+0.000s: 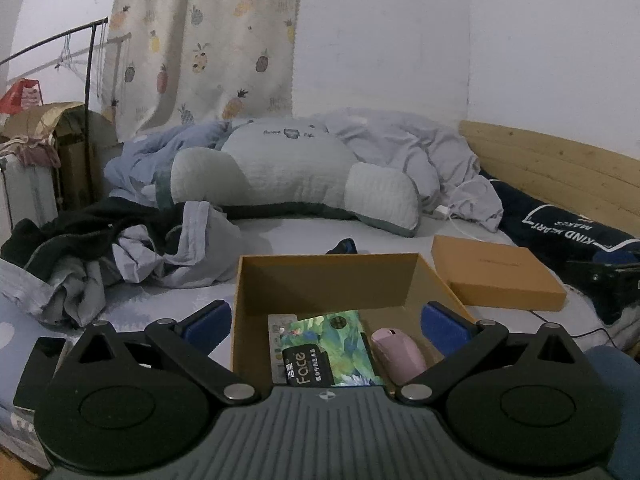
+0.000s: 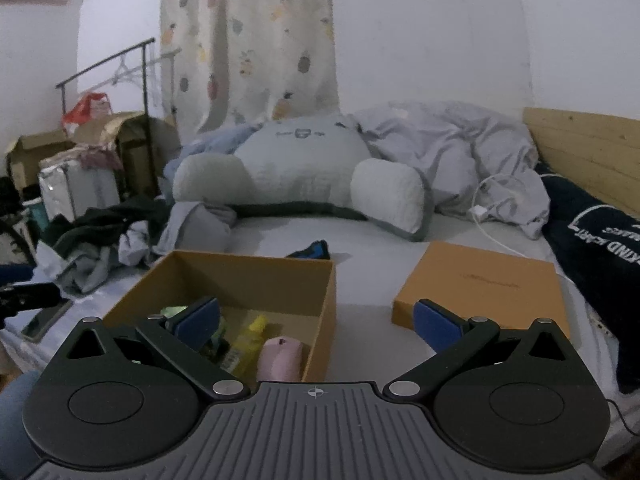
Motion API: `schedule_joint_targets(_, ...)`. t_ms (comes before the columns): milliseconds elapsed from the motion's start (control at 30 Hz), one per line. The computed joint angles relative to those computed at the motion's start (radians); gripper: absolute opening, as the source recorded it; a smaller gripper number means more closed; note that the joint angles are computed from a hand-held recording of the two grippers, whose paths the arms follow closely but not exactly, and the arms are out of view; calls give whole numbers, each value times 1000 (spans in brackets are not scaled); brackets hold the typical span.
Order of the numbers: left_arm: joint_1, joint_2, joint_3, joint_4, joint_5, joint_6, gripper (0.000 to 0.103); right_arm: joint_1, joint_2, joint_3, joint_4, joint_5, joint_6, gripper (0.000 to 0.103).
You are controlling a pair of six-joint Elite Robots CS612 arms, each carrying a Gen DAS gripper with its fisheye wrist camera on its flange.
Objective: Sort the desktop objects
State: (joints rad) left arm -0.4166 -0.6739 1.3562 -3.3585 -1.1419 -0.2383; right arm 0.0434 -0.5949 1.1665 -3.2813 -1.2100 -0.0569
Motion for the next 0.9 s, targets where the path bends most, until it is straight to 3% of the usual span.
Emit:
schedule_joint_targets(367,4,-2,-7,52,-27,-24,103,-3,-6,11,37,29,-4,103)
schedule_joint_targets(567,10,3,-13,60,-39,-38,103,-11,-5,-3,109,92,16,103)
schedule_joint_targets(900,19,13,-24,68,-75,-38,103,-7,13,-41,172,100,16,103)
